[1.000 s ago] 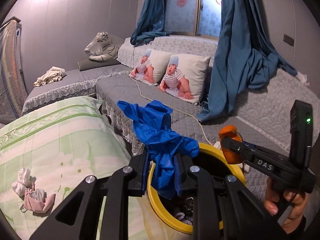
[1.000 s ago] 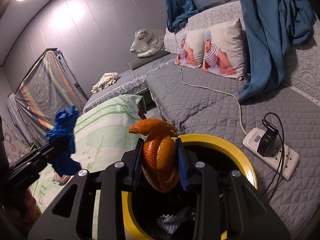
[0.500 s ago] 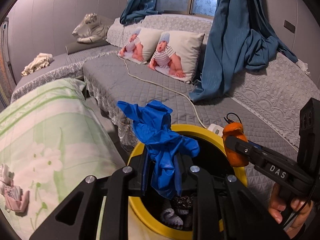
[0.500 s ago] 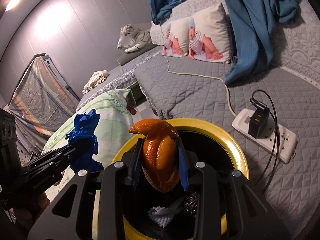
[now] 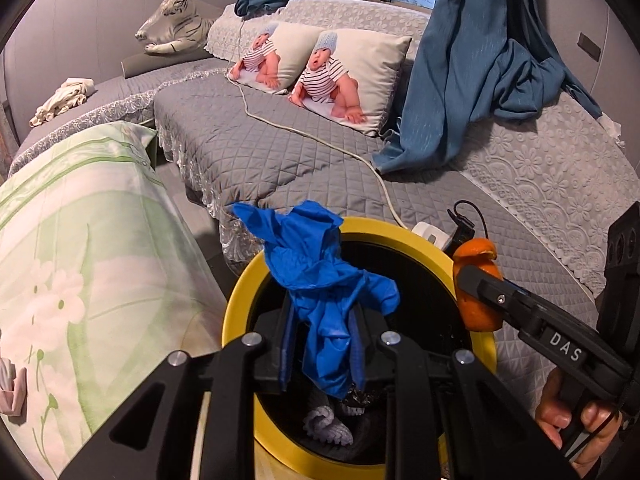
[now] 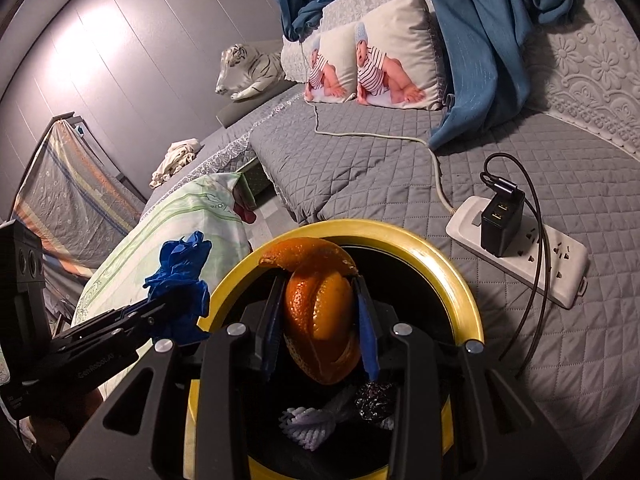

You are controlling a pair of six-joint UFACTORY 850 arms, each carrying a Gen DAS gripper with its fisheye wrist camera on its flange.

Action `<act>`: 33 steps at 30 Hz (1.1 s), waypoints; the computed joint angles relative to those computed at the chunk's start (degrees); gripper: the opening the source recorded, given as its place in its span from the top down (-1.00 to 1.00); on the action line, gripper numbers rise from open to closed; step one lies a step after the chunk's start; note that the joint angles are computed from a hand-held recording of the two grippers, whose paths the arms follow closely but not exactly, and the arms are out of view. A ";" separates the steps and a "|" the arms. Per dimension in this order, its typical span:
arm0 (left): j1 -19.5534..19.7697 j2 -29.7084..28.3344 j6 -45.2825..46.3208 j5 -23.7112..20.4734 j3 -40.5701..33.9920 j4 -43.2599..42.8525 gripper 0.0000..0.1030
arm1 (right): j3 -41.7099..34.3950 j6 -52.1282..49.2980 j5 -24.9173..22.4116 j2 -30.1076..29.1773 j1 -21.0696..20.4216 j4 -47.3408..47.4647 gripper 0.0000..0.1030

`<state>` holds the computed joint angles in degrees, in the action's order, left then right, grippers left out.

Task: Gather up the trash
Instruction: 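Open both tools to drop the orange peel and blue glove into the bin, then move both open tools back to the remaining trash on the bed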

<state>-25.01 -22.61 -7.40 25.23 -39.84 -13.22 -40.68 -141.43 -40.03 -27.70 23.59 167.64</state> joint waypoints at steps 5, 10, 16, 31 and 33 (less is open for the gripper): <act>1.29 0.14 -6.61 -0.07 0.35 4.62 -0.07 | 0.26 -1.02 0.33 0.02 -0.21 3.38 -0.13; 3.43 1.49 -10.22 2.44 2.51 4.53 -0.50 | 1.60 -6.23 -0.04 1.34 0.34 10.78 -0.15; 5.74 3.61 -4.54 4.88 5.11 -2.64 -0.67 | 3.28 -8.01 -4.85 3.06 1.47 10.16 -0.42; 23.77 12.80 5.78 8.85 16.23 -8.56 -0.71 | -4.45 -17.28 -5.57 2.17 14.56 1.12 -0.72; 26.87 13.84 6.21 9.30 17.57 -7.59 -0.71 | -7.00 -14.56 -3.71 0.88 15.63 -2.43 -0.72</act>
